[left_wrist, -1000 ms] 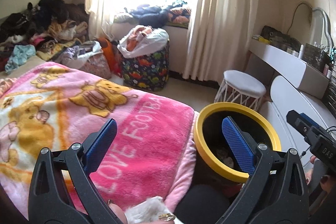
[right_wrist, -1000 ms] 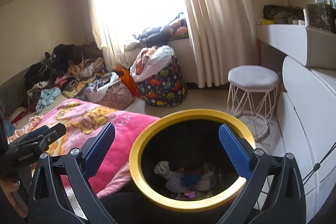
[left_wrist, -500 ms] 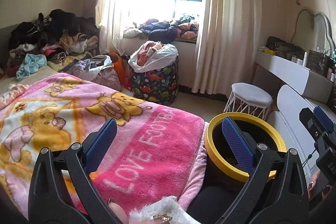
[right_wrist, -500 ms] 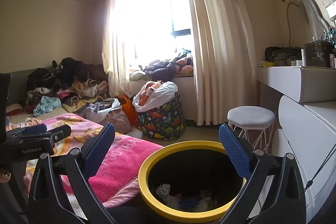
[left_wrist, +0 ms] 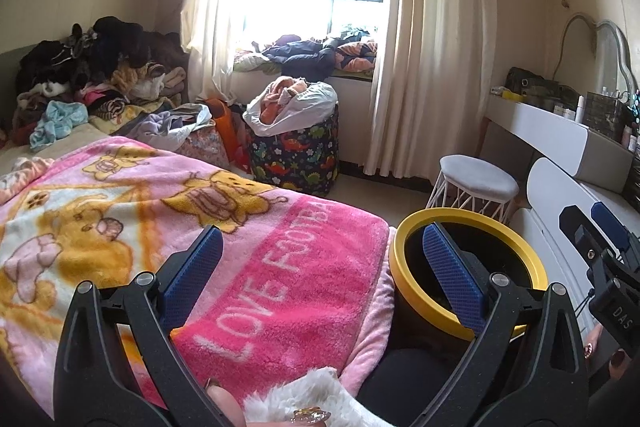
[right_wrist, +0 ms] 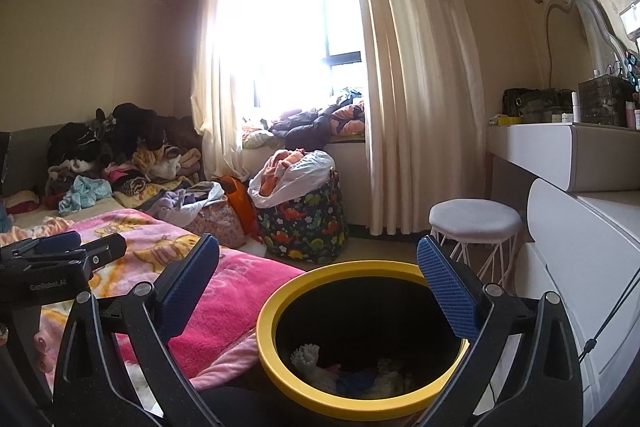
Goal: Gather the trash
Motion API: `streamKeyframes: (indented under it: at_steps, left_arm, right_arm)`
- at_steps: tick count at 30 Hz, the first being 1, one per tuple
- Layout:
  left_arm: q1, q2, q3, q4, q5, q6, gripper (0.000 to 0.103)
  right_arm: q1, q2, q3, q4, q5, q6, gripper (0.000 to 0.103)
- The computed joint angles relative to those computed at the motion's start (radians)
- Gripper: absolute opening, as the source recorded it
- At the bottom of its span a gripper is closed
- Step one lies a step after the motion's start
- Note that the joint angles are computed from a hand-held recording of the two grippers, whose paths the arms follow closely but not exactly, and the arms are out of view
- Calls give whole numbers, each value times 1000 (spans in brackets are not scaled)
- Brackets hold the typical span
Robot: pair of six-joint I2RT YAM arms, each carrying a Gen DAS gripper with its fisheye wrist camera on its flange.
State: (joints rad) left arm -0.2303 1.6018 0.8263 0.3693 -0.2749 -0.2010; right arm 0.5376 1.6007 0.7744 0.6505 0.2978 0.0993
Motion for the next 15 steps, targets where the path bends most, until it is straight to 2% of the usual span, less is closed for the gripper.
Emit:
streamKeyframes:
  at_steps: [15]
  left_arm:
    - [1, 4, -12, 14, -6, 3, 92]
  right_arm:
    - [-7, 20, -1, 14, 6, 6, 97]
